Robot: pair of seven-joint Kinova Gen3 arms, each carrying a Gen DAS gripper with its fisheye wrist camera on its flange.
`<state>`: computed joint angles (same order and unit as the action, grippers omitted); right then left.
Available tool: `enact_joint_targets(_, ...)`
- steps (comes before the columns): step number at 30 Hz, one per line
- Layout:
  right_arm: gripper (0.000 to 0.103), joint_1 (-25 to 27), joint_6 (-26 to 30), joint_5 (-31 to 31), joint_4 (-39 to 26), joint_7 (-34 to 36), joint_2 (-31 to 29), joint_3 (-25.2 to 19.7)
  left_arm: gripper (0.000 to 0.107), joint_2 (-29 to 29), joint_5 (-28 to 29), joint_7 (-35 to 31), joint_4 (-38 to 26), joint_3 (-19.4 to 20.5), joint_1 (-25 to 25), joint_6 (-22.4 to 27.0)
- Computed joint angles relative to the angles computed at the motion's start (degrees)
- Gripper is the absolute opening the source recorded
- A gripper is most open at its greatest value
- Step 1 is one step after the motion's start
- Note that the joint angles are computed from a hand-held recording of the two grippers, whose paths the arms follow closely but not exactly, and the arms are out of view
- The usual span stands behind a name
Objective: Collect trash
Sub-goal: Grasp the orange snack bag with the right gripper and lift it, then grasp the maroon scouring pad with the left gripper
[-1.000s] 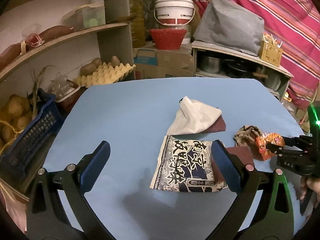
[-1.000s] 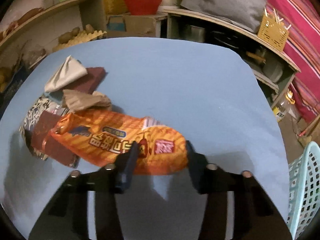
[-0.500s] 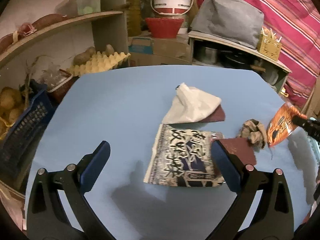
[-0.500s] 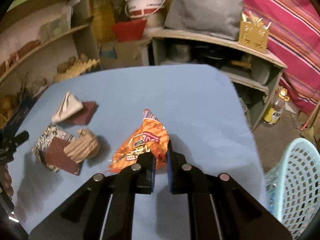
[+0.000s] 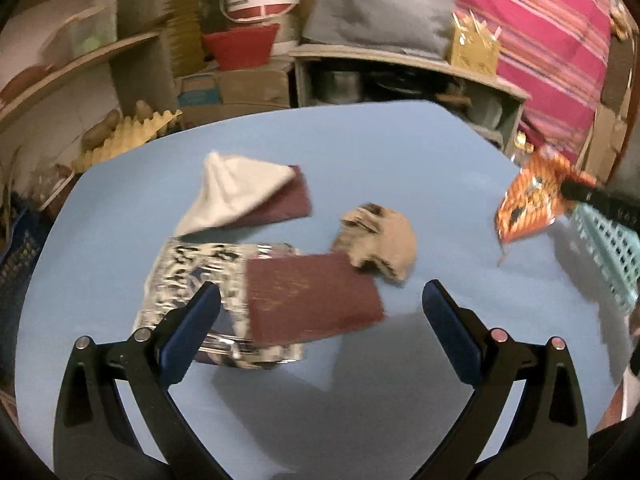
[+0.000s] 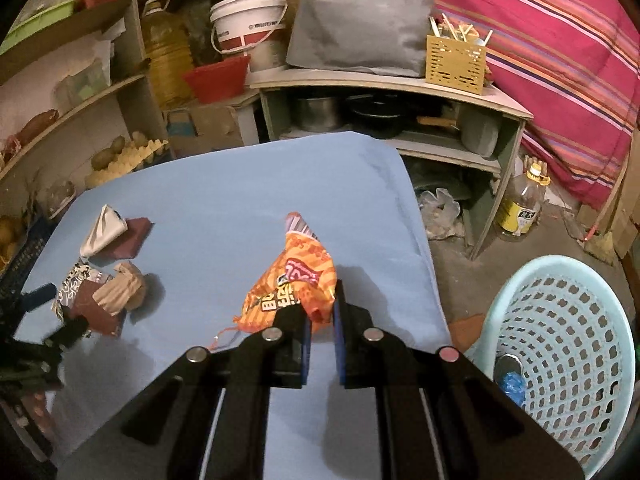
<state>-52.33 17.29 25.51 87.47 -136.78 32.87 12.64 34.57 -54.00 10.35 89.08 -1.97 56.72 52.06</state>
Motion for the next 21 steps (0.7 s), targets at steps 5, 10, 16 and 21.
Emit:
enact_joint_targets(5,0.010,1.8,-2.1,-1.2,1.7,0.8,-1.0,-0.9,0.097,2.6,3.5,-1.1,-3.8,0.0,-1.1,1.5)
enact_joint_targets(10,0.010,1.3,-3.4,-2.2,2.7,1.6,-1.4,0.0,0.097,3.6,7.0,0.0,-5.0,-0.9,-2.1,1.4)
enact_joint_targets(16,0.010,0.6,-4.5,-3.4,3.5,2.6,-1.7,1.1,0.092,4.5,8.9,-2.6,-6.1,-1.3,-2.5,1.7)
enact_joint_targets(21,0.010,-1.0,-6.9,-4.5,5.2,2.5,-2.6,3.4,0.076,3.5,9.1,-2.7,-4.2,-2.1,-2.8,-1.0)
